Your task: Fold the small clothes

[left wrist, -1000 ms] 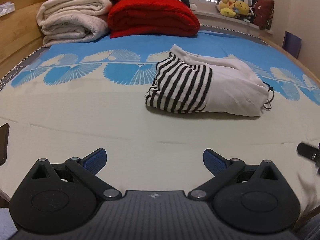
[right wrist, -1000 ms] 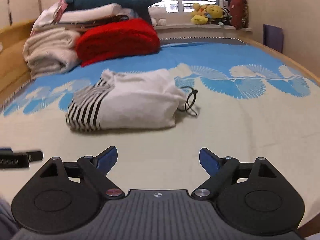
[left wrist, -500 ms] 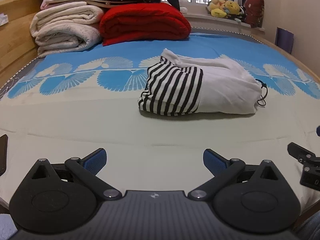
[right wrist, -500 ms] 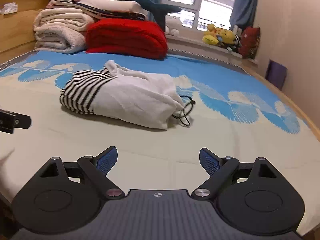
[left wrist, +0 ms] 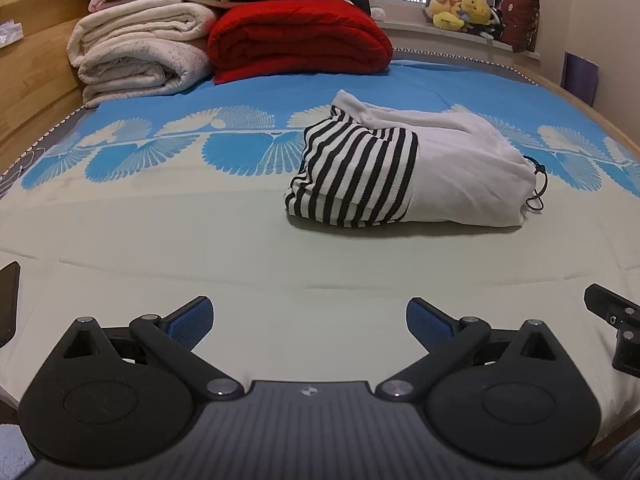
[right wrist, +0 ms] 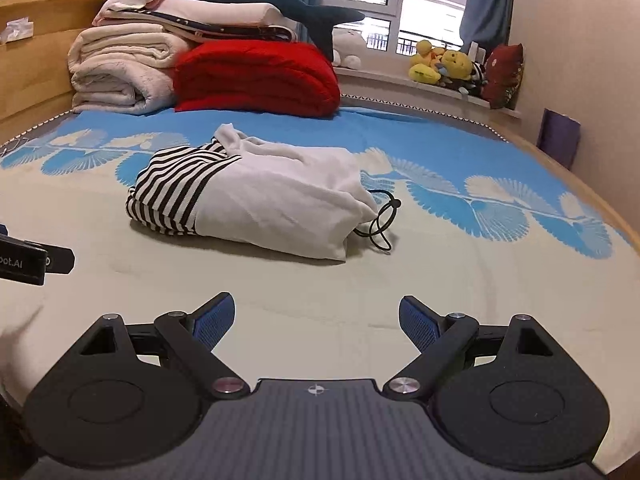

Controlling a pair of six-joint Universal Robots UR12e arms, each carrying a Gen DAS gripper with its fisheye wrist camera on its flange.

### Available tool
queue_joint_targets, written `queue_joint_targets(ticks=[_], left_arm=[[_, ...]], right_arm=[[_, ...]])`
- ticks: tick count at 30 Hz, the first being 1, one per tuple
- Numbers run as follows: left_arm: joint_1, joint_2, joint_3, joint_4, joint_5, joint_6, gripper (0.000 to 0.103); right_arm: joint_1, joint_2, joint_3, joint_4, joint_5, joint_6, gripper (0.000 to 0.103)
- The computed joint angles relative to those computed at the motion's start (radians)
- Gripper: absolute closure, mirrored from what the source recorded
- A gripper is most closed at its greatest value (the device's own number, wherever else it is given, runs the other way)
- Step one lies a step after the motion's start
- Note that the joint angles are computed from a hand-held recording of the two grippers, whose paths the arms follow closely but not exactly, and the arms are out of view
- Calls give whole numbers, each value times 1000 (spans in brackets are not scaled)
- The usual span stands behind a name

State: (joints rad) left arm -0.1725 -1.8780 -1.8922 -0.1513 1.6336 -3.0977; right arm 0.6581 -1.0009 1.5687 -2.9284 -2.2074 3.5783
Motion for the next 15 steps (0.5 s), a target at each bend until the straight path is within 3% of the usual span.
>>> queue_joint_targets(ticks=[15], left_arm=[[-6,-1,-2,6,12,12,0]], right_arm=[[3,1,0,2,-9,-22,13]])
